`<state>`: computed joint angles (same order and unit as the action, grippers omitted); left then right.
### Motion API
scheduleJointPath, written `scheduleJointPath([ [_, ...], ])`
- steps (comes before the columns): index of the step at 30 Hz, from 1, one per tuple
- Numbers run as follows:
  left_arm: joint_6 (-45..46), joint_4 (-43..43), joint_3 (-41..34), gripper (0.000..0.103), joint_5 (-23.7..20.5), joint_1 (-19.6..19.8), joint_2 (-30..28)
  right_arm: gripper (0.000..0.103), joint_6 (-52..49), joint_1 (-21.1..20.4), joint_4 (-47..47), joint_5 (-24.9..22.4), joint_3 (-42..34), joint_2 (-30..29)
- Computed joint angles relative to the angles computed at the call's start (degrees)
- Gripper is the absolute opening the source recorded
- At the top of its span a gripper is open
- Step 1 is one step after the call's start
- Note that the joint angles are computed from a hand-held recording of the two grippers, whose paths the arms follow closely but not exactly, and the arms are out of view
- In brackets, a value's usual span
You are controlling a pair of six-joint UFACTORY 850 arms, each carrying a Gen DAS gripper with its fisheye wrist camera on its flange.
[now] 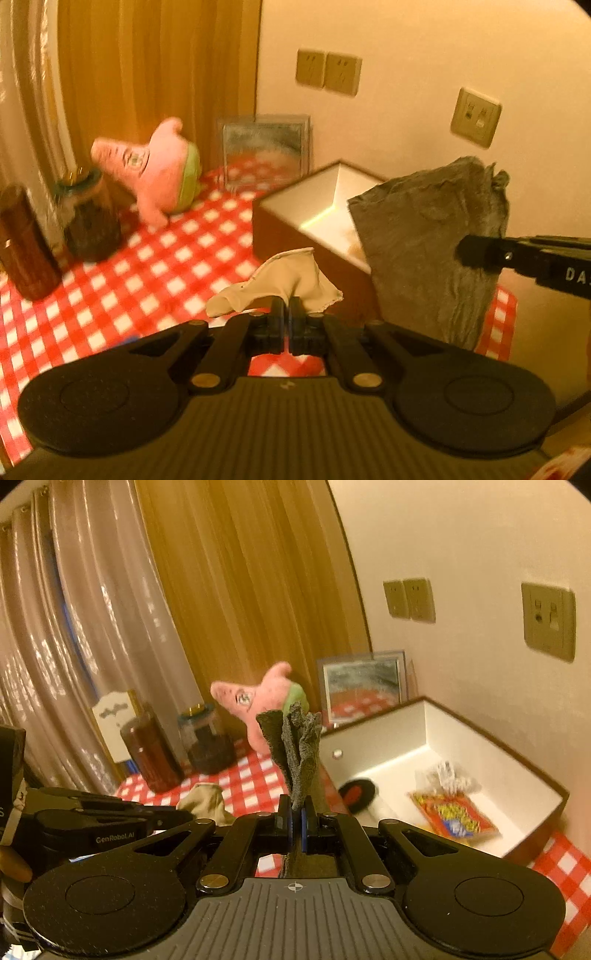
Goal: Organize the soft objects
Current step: 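Lower the felt cloth and beige glove into the box and open both tools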
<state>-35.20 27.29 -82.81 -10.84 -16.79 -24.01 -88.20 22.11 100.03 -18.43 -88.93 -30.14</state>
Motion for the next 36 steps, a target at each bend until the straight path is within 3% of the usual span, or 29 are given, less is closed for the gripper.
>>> scheduleJointPath([
  [5, -2.2, 4.1, -3.8, 0.002, 1.1, -0.8, -1.7, 0.004, -3.8, -0.9, 3.6, -0.2, -2.0, -0.4],
  [10, 2.5, 0.6, -9.2, 0.002, 1.5, -1.3, -4.8, 0.004, -5.7, -2.1, 5.9, 0.4, -4.1, -1.2],
  [20, 28.2, -24.6, -23.8, 0.002, -2.0, -2.2, -14.8, 0.004, -8.4, -4.9, 8.3, 4.5, -7.7, -3.2],
  [28, 38.0, -36.3, -40.4, 0.004, -10.1, -2.6, -26.4, 0.004, 3.1, -6.6, -3.5, 6.8, -11.6, -6.8],
  [32, 35.5, -35.0, -50.6, 0.010, -16.0, -2.7, -32.9, 0.004, 13.7, -7.4, -14.0, 7.1, -14.6, -9.3],
  [36, 33.6, -33.5, -54.6, 0.016, -19.1, -2.4, -35.6, 0.004, 23.1, -7.8, -23.7, 6.9, -16.7, -10.9],
])
